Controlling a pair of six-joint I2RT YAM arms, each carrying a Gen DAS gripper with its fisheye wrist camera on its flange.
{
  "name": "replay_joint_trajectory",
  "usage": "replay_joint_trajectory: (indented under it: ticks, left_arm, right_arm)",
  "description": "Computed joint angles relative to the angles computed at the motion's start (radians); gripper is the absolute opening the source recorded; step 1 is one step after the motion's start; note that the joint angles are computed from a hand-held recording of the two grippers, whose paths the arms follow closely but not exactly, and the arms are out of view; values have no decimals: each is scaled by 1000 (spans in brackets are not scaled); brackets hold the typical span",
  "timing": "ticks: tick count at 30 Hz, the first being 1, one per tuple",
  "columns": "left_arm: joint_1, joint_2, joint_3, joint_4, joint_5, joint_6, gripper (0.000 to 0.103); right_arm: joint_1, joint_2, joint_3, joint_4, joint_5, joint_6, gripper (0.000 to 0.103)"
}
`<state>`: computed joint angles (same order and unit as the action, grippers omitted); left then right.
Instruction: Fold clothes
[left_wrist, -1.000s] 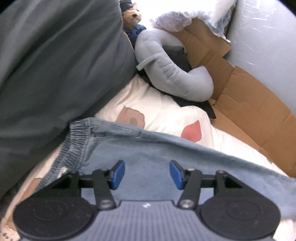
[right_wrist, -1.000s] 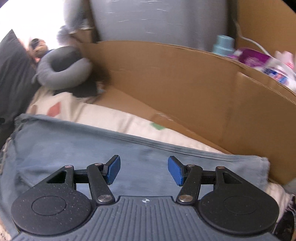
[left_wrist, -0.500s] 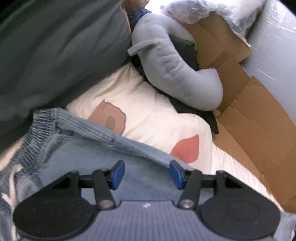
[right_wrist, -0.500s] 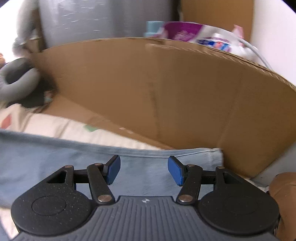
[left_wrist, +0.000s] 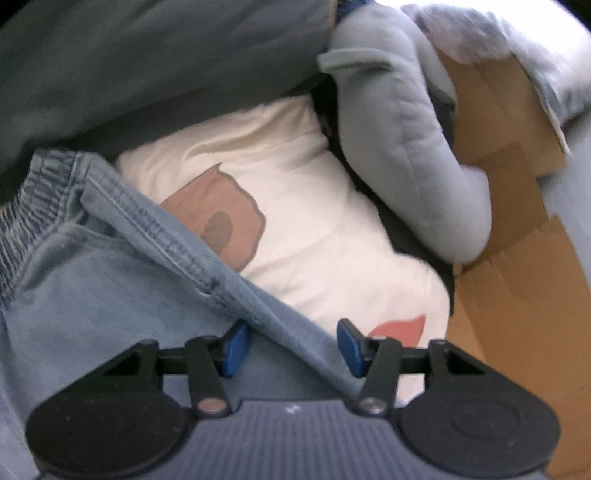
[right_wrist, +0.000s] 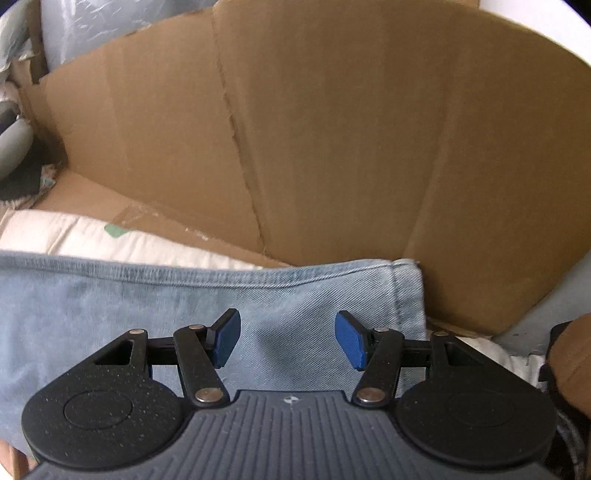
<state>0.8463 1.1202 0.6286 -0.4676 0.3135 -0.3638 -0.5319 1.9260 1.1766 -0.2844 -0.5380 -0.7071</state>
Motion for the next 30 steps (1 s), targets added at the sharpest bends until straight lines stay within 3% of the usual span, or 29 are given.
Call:
replay_joint_trajectory:
  ticks: [2, 11, 12, 14, 17, 27, 30]
  left_arm:
    - [5, 12, 6, 18, 11, -24, 46]
    - [1, 71, 12, 116, 35, -67, 45]
    - [-6, 76, 12, 127, 22, -75, 42]
    - [-17, 89, 17, 145, 0, -88, 25]
    - [-20, 119, 28, 165, -10, -98, 21]
    - [-62, 198, 84, 172, -83, -143, 16]
    - [-83, 219, 120, 130, -112, -112, 17]
  right_arm:
    - [7, -1, -16, 16, -3, 4, 63]
    - [73, 33, -12, 66, 20, 55, 63]
    - [81, 38, -12, 69, 23, 60, 63]
    - [95, 47, -12, 78, 29, 71, 63]
    - [117, 48, -28, 100, 30, 84, 63]
    - [178, 2, -96, 142, 36, 107, 63]
    - [177, -9, -114, 154, 31, 118, 63]
